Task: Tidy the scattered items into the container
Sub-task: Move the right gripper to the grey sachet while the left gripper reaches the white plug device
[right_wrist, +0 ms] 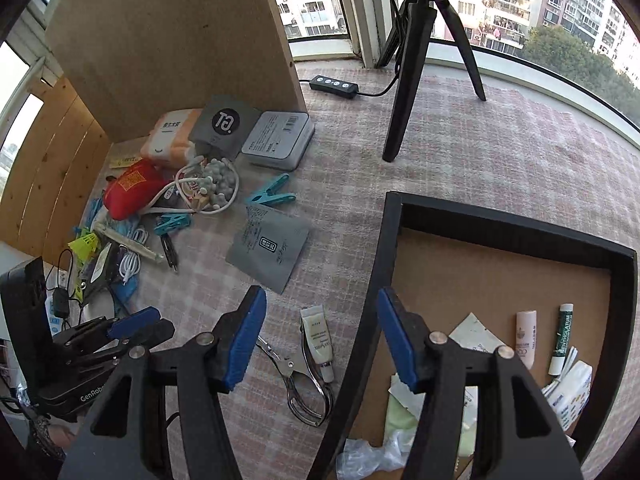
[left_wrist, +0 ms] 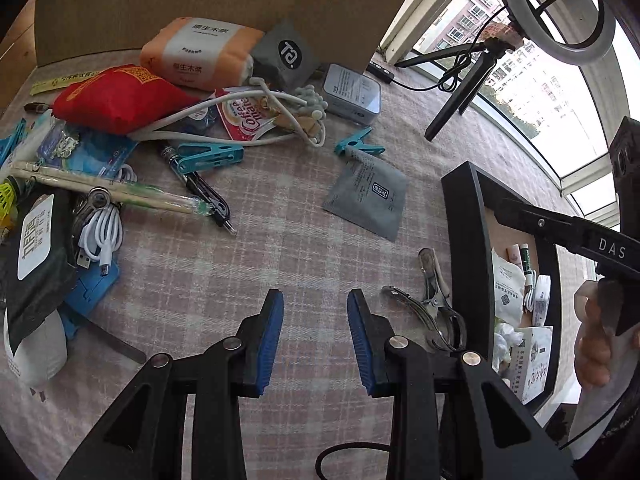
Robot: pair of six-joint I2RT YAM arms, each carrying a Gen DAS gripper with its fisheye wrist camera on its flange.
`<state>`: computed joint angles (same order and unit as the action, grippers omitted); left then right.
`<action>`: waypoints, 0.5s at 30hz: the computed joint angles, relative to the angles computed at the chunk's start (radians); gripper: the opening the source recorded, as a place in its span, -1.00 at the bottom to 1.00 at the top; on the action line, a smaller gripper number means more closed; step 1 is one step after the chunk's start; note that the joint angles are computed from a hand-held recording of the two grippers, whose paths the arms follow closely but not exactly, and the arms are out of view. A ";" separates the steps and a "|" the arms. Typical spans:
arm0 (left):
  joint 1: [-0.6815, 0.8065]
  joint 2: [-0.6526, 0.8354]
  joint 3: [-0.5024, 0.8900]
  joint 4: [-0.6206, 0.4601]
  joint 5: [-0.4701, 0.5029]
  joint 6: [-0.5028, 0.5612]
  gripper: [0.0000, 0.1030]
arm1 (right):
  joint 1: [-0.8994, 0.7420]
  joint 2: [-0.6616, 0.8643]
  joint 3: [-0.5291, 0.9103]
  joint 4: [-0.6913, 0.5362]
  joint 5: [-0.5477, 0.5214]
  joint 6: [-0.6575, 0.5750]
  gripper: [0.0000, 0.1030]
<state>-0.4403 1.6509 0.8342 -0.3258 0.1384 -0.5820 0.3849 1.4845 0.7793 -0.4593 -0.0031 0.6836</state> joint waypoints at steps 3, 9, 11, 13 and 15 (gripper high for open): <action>0.037 -0.030 -0.052 -0.003 0.001 -0.001 -0.40 | 0.004 0.109 0.046 0.044 -0.032 0.025 0.14; 0.129 -0.176 -0.169 -0.021 -0.007 0.022 -0.40 | 0.004 0.310 0.152 0.093 -0.079 0.098 0.15; 0.160 -0.246 -0.205 -0.050 -0.021 0.036 -0.40 | 0.005 0.351 0.178 0.102 -0.087 0.114 0.14; 0.200 -0.325 -0.249 -0.084 -0.026 0.051 -0.40 | 0.009 0.374 0.191 0.116 -0.101 0.124 0.14; 0.243 -0.393 -0.293 -0.112 -0.019 0.059 -0.40 | 0.020 0.390 0.209 0.110 -0.088 0.124 0.14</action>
